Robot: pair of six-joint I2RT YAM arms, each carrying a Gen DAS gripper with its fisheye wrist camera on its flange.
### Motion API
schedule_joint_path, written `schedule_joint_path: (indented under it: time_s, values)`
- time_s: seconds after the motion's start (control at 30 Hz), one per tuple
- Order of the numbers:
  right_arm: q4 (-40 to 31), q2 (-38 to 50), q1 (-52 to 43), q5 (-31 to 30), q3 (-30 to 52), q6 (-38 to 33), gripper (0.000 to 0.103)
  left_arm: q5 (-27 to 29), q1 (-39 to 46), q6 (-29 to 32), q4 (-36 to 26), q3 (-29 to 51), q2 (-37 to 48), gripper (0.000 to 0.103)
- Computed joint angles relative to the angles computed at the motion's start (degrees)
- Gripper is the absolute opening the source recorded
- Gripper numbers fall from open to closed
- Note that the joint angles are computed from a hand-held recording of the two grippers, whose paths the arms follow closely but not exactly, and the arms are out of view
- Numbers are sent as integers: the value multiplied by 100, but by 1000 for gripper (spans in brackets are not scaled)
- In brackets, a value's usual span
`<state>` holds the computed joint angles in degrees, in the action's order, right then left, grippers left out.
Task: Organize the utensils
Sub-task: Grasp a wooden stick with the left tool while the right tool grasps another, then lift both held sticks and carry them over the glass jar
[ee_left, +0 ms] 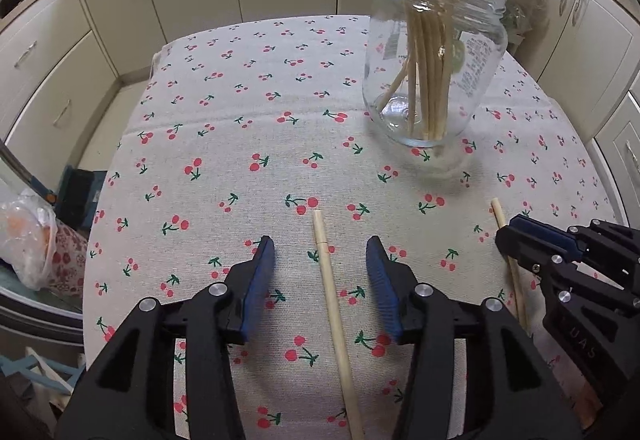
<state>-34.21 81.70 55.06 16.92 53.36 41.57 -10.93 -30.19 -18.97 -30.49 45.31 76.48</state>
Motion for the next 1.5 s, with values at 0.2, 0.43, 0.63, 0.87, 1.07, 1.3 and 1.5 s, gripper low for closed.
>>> schedule_joint_path:
  time_s: [0.2, 0.43, 0.63, 0.87, 1.07, 1.3, 1.5]
  values:
    - [-146, 34, 27, 19, 75, -98, 10, -172, -149, -30, -19, -27, -32, 46]
    - [-300, 209, 157, 211, 244, -166, 12, -233, -297, -53, -30, -66, -110, 26]
    - [-401, 25, 118, 40, 163, -12, 6, -175, -554, 40, -234, 13, -194, 5]
    - [-709, 246, 278, 232, 421, -236, 7, -218, -615, 56, -331, 138, -3, 7]
    - [-66, -319, -35, -236, -212, 7, 6, 133, -342, 212, -178, 391, -374, 5]
    - [1006, -1396, -591, -915, -1352, 821, 6, 674, 141, -35, 1229, 786, -1344, 5]
    - [1374, -2108, -642, -704, -1688, 1041, 6, -405, -59, -280, 2630, 1109, -1024, 5]
